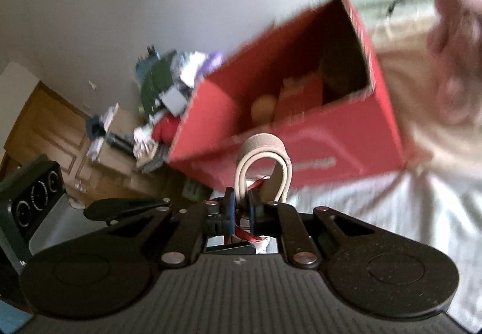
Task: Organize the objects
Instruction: 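Lift the beige strap off the sheet with the right gripper, then carry the strap into the red box and lower it beside the gourd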
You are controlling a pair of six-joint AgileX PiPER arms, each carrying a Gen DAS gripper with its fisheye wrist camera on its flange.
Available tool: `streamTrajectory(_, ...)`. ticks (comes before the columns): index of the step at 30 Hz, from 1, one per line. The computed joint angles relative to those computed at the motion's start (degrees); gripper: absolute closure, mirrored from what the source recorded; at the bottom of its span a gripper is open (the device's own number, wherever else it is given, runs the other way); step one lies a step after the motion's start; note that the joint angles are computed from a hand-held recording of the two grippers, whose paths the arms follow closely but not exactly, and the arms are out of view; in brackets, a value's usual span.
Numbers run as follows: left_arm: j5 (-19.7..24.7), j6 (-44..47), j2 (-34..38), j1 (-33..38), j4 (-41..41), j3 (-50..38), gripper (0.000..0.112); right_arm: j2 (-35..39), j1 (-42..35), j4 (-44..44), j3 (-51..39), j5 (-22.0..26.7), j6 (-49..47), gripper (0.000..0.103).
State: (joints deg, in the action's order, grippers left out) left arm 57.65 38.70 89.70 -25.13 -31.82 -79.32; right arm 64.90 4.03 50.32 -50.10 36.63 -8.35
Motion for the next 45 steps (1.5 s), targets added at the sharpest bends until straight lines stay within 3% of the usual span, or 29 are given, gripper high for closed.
streamTrajectory(5, -0.2, 1.2, 1.0, -0.5, -3.3, -6.1, 0.081, -2.4, -0.9, -4.3, -4.2, -1.2, 2.9, 0.093)
streamTrajectory(10, -1.2, 1.8, 2.4, 1.0, -5.2, -12.1, 0.081, 1.0, -0.9, -4.6, -10.4, -3.1, 0.1, 0.092)
streamTrajectory(14, -2.1, 0.6, 4.6, 2.7, -4.8, -17.7, 0.081, 6.9, -0.5, -2.1, -17.2, -4.2, -4.6, 0.092)
streamTrajectory(21, -1.8, -3.7, 10.4, 6.6, -3.1, -24.5, 0.081, 20.0, 2.7, -5.4, -29.9, -3.1, -6.1, 0.092)
streamTrajectory(28, -2.7, -9.5, 14.7, 7.6, 2.7, -24.4, 0.081, 31.9, 4.2, -9.0, -39.6, 2.1, -5.3, 0.092)
streamTrajectory(35, -2.2, -15.4, 17.1, 7.6, 9.1, -23.7, 0.081, 42.6, 3.2, -5.8, -48.2, 10.7, -4.7, 0.092)
streamTrajectory(45, -1.4, -19.2, 21.6, 6.2, 13.6, -25.1, 0.081, 56.2, 4.2, -11.2, -65.2, 23.8, 2.9, 0.091)
